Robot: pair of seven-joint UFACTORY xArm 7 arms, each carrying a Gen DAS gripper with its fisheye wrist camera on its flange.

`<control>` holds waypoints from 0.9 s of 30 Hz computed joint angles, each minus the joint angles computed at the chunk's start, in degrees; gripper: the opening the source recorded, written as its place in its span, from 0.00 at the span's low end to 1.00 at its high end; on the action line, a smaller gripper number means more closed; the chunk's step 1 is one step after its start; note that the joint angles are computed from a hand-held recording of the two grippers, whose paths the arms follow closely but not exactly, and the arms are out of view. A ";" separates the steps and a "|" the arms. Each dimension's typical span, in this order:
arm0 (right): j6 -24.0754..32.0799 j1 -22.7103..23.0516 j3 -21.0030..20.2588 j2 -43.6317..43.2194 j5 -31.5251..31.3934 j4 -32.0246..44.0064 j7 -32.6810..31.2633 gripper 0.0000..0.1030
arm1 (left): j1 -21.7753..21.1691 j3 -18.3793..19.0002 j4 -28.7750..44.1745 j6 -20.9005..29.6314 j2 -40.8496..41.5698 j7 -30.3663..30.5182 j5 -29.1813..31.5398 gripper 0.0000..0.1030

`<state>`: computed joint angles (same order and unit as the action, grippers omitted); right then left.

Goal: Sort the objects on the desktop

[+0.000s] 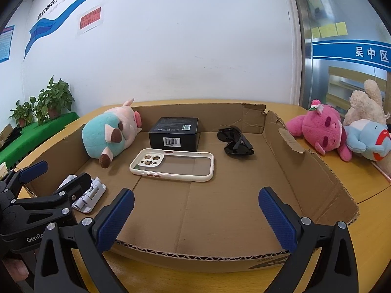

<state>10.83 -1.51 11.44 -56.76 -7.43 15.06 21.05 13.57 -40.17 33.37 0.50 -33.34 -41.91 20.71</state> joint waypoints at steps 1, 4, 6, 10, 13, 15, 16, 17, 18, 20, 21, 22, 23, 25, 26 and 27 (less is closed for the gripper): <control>-0.01 0.01 -0.06 -0.01 -0.03 -0.03 -0.03 1.00 | 0.00 -0.01 0.01 0.02 -0.01 -0.03 0.01 1.00; 0.01 0.04 -0.08 0.00 -0.06 -0.01 0.00 1.00 | 0.07 -0.06 0.03 -0.02 0.01 -0.10 0.08 1.00; 0.01 0.04 -0.09 -0.06 -0.08 -0.06 0.00 1.00 | 0.06 -0.06 0.04 0.02 0.02 -0.12 0.10 1.00; 0.06 0.12 -0.18 -0.09 -0.08 -0.08 -0.02 1.00 | 0.09 -0.04 0.04 -0.06 0.06 -0.13 0.15 1.00; -0.01 0.04 -0.11 -0.01 -0.11 -0.04 0.01 1.00 | 0.06 -0.01 0.02 -0.07 0.06 -0.12 0.15 1.00; 0.06 0.09 -0.12 -0.03 -0.10 0.00 0.00 1.00 | 0.06 -0.03 0.02 -0.04 0.04 -0.13 0.14 1.00; 0.06 0.09 -0.12 -0.03 -0.10 0.00 0.00 1.00 | 0.06 -0.03 0.02 -0.04 0.04 -0.14 0.14 1.00; 0.06 0.12 -0.21 -0.04 -0.11 -0.04 -0.07 1.00 | -0.05 0.07 -0.04 -0.02 -0.01 -0.12 0.12 1.00; 0.12 0.08 -0.08 -0.07 -0.09 -0.01 0.04 1.00 | 0.04 0.00 0.00 -0.06 0.02 -0.14 0.14 1.00; 0.09 0.09 -0.15 -0.15 -0.11 -0.08 -0.01 1.00 | 0.04 0.00 0.00 -0.06 0.02 -0.14 0.14 1.00; 0.09 0.10 -0.13 -0.07 -0.10 -0.02 0.00 1.00 | -0.03 0.02 -0.01 -0.01 -0.02 -0.14 0.12 1.00; 0.14 0.16 -0.21 -0.09 -0.11 -0.04 -0.07 1.00 | -0.03 0.01 -0.01 0.03 -0.06 -0.16 0.11 1.00; 0.13 0.20 -0.29 0.00 -0.12 0.03 -0.16 1.00 | -0.03 0.02 -0.01 0.03 -0.06 -0.17 0.12 1.00; 0.18 0.25 -0.36 -0.03 -0.10 0.01 -0.22 1.00 | -0.14 0.20 0.01 -0.09 0.19 0.01 0.19 1.00; 0.07 0.32 -0.54 0.13 -0.12 0.03 -0.41 1.00 | -0.14 0.22 -0.04 -0.16 0.20 0.05 0.21 1.00; 0.04 0.33 -0.59 0.19 -0.10 0.03 -0.49 1.00 | -0.15 0.24 -0.03 -0.17 0.23 0.09 0.20 1.00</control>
